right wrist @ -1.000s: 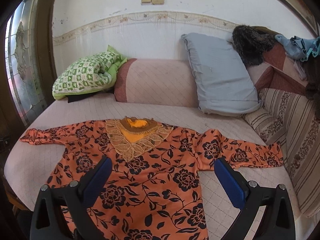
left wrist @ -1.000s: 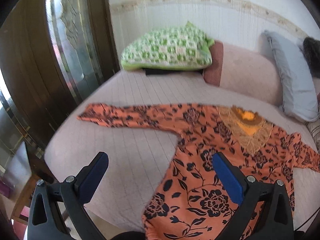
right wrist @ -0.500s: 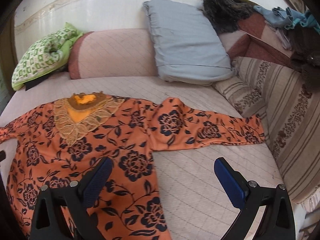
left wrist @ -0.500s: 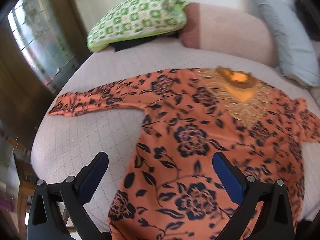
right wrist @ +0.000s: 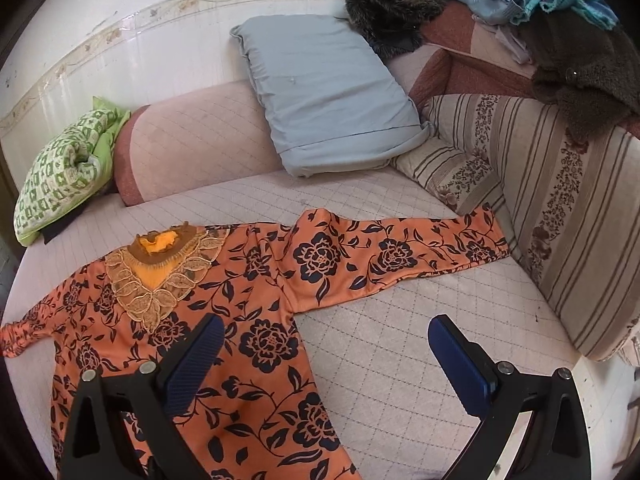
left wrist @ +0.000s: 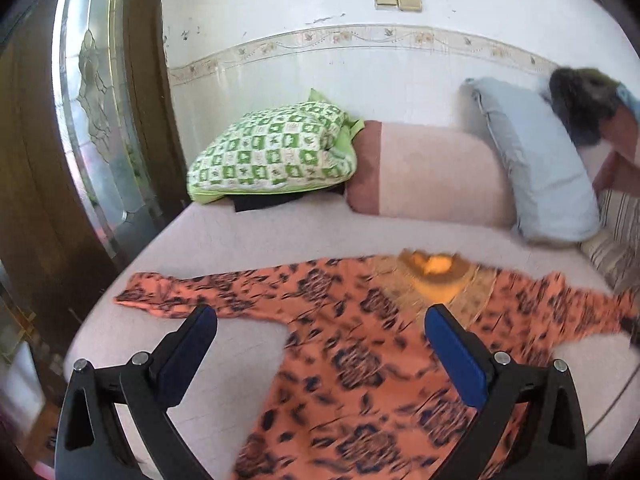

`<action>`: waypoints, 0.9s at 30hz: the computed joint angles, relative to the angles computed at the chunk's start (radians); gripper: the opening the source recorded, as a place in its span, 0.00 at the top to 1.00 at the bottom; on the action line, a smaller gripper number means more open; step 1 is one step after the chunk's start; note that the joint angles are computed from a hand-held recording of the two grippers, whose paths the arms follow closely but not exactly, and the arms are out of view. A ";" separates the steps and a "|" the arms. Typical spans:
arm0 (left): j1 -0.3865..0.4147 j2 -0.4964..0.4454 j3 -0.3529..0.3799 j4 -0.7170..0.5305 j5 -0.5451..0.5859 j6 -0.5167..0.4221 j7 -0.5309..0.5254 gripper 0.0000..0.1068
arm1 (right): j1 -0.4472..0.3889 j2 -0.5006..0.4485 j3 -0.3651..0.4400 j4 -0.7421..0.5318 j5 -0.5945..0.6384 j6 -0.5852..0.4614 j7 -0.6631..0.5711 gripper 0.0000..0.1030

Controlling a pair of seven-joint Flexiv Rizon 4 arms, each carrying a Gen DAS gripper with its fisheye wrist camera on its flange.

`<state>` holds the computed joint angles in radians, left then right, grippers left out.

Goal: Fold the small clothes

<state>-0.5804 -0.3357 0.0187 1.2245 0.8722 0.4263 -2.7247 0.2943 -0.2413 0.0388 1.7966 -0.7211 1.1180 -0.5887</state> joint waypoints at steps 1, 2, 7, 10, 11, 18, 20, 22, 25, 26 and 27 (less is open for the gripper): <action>0.018 -0.039 -0.005 -0.037 -0.009 0.021 0.010 0.04 | -0.002 -0.002 -0.004 0.004 -0.004 0.005 0.006 0.00; 0.027 -0.071 -0.005 -0.068 -0.025 0.030 0.027 0.04 | -0.006 -0.005 -0.006 0.007 -0.002 0.008 0.006 0.00; 0.135 -0.255 -0.043 -0.165 -0.263 0.160 0.134 0.04 | -0.034 -0.032 -0.020 0.023 0.031 0.005 -0.013 0.00; 0.136 -0.311 -0.024 -0.143 -0.312 0.232 0.114 0.04 | -0.066 -0.053 -0.027 0.031 0.081 0.026 -0.032 0.00; 0.140 -0.331 -0.024 -0.136 -0.337 0.257 0.113 0.04 | -0.081 -0.066 -0.027 0.029 0.112 0.039 -0.046 0.00; 0.134 -0.400 0.003 -0.166 -0.468 0.300 0.219 0.04 | -0.245 -0.208 0.057 -0.096 0.518 0.160 -0.222 0.01; 0.118 -0.416 0.025 -0.195 -0.479 0.276 0.272 0.04 | -0.302 -0.255 0.108 -0.151 0.635 0.188 -0.276 0.04; 0.105 -0.435 0.046 -0.228 -0.495 0.251 0.323 0.04 | -0.377 -0.321 0.189 -0.242 0.759 0.159 -0.346 0.15; 0.097 -0.458 0.072 -0.267 -0.512 0.205 0.373 0.04 | -0.438 -0.421 0.249 -0.377 0.903 0.085 -0.376 0.24; 0.101 -0.468 0.076 -0.280 -0.520 0.194 0.388 0.04 | -0.446 -0.452 0.254 -0.412 0.944 0.091 -0.374 0.25; 0.100 -0.463 0.086 -0.273 -0.521 0.193 0.387 0.04 | -0.448 -0.483 0.250 -0.445 0.980 0.107 -0.366 0.26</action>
